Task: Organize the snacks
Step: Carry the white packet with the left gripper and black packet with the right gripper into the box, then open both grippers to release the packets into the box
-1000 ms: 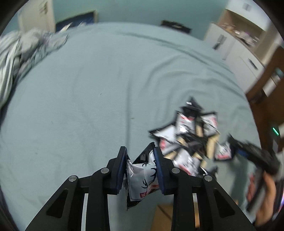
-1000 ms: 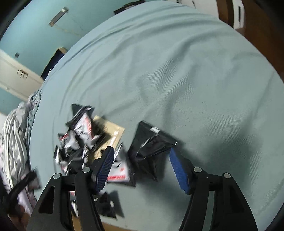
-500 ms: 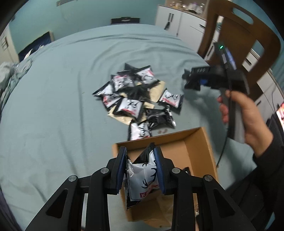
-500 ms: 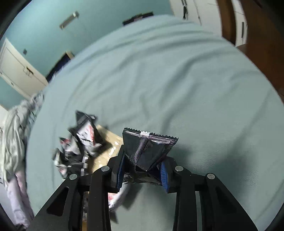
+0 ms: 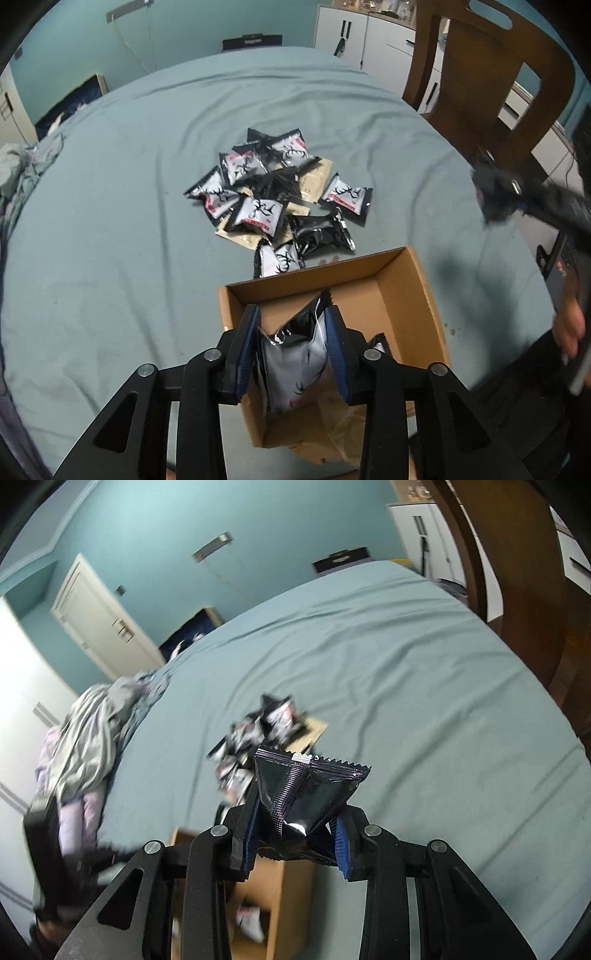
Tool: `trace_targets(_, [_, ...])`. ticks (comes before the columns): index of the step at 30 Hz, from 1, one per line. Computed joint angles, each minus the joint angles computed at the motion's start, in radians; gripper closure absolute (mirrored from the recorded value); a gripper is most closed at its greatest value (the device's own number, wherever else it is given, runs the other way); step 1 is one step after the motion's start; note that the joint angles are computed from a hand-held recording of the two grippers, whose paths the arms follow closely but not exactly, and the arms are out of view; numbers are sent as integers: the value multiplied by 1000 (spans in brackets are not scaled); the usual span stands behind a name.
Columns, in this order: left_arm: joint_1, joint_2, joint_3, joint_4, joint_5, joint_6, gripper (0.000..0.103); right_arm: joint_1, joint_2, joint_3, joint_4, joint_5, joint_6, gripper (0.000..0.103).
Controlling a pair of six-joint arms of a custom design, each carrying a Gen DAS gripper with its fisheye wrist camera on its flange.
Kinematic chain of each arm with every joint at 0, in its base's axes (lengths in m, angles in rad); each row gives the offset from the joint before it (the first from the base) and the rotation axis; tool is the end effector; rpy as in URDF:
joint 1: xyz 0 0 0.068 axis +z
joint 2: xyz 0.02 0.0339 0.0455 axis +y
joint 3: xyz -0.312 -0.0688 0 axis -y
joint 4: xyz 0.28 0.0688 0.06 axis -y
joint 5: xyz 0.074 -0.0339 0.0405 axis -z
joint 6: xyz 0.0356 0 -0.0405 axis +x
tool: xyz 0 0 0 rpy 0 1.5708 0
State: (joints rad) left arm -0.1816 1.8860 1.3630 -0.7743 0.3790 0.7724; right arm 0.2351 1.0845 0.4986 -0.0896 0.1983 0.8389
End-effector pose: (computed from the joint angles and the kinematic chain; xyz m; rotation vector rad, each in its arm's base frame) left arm 0.4089 -0.0885 0.2192 1.3250 2.4059 -0.3938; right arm 0.2211 0.0457 0.2164 0.7726 2.1189 0.3608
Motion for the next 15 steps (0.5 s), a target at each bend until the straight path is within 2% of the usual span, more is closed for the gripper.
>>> trace_targets(1, [-1,-8,-11,14,-6,1,56,24,1,-3,-4,10,3,71])
trace_targets(3, [-2,-23,-29,49,-18,-8,25,101,12,2,-22,49,10,71])
trace_targets(4, [1,-35,-41,79,-19,-21,22,118,35,13,-18,57,4,71])
trace_targets(6, [6,-41,-44,105,-28,-35,21,158,62,28,-18,66,-6,71])
trace_targets(10, [15,-25,-29,149,-73,-84,21,148,132,70,1,5,-44,71])
trace_targets(15, [26,9,5,154,-95,-124,21,138,216,121,-23,-42,-101,71])
